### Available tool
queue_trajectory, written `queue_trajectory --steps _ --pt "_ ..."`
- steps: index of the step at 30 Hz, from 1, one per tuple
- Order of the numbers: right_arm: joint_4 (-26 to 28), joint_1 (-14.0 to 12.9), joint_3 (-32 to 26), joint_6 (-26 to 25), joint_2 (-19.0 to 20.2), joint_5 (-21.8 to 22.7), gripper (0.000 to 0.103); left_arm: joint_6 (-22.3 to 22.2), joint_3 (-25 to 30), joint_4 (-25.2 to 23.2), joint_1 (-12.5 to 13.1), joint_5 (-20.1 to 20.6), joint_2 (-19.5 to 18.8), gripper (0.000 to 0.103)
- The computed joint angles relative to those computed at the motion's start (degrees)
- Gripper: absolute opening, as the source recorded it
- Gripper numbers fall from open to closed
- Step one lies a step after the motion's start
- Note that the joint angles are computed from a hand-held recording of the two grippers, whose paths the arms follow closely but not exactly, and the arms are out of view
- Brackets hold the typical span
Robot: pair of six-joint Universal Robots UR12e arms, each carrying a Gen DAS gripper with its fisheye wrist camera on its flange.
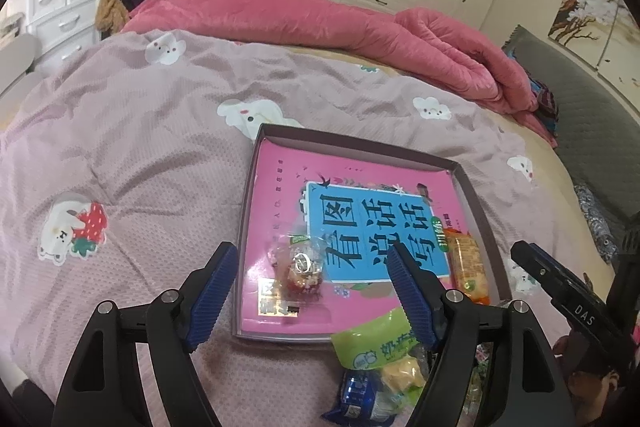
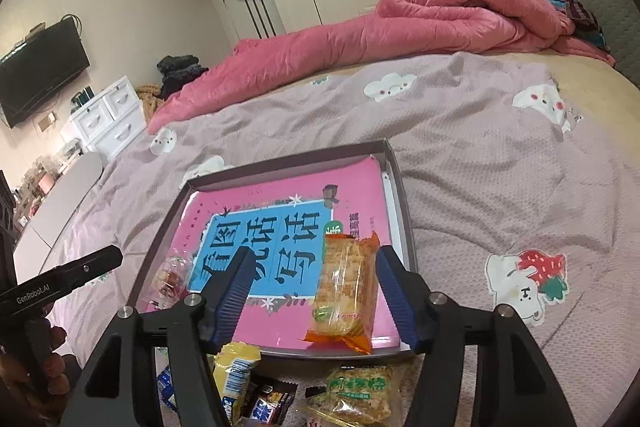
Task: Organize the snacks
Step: 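Withdraw both tools from the tray back toward the snack pile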
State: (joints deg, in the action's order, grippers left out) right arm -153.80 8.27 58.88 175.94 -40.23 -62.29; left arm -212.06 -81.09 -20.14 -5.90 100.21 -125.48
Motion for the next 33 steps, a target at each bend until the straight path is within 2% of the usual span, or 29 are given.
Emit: queue_trajectory --steps 12,24,33 --pt "-6.4 -0.6 3.4 0.6 -2.0 0.5 0.072 1.0 -1.1 1.6 -0.6 0.9 1.3 0.079" --pt "-8.5 -1.1 6.4 1.4 -3.8 0.8 0.074 2.3 -1.9 1.8 -1.5 -0.4 2.1 0.079" --pt "-8.5 -1.2 8.5 0.1 -5.2 1.1 0.074 3.7 -2.0 1.5 -2.1 -1.8 2.3 0.079"
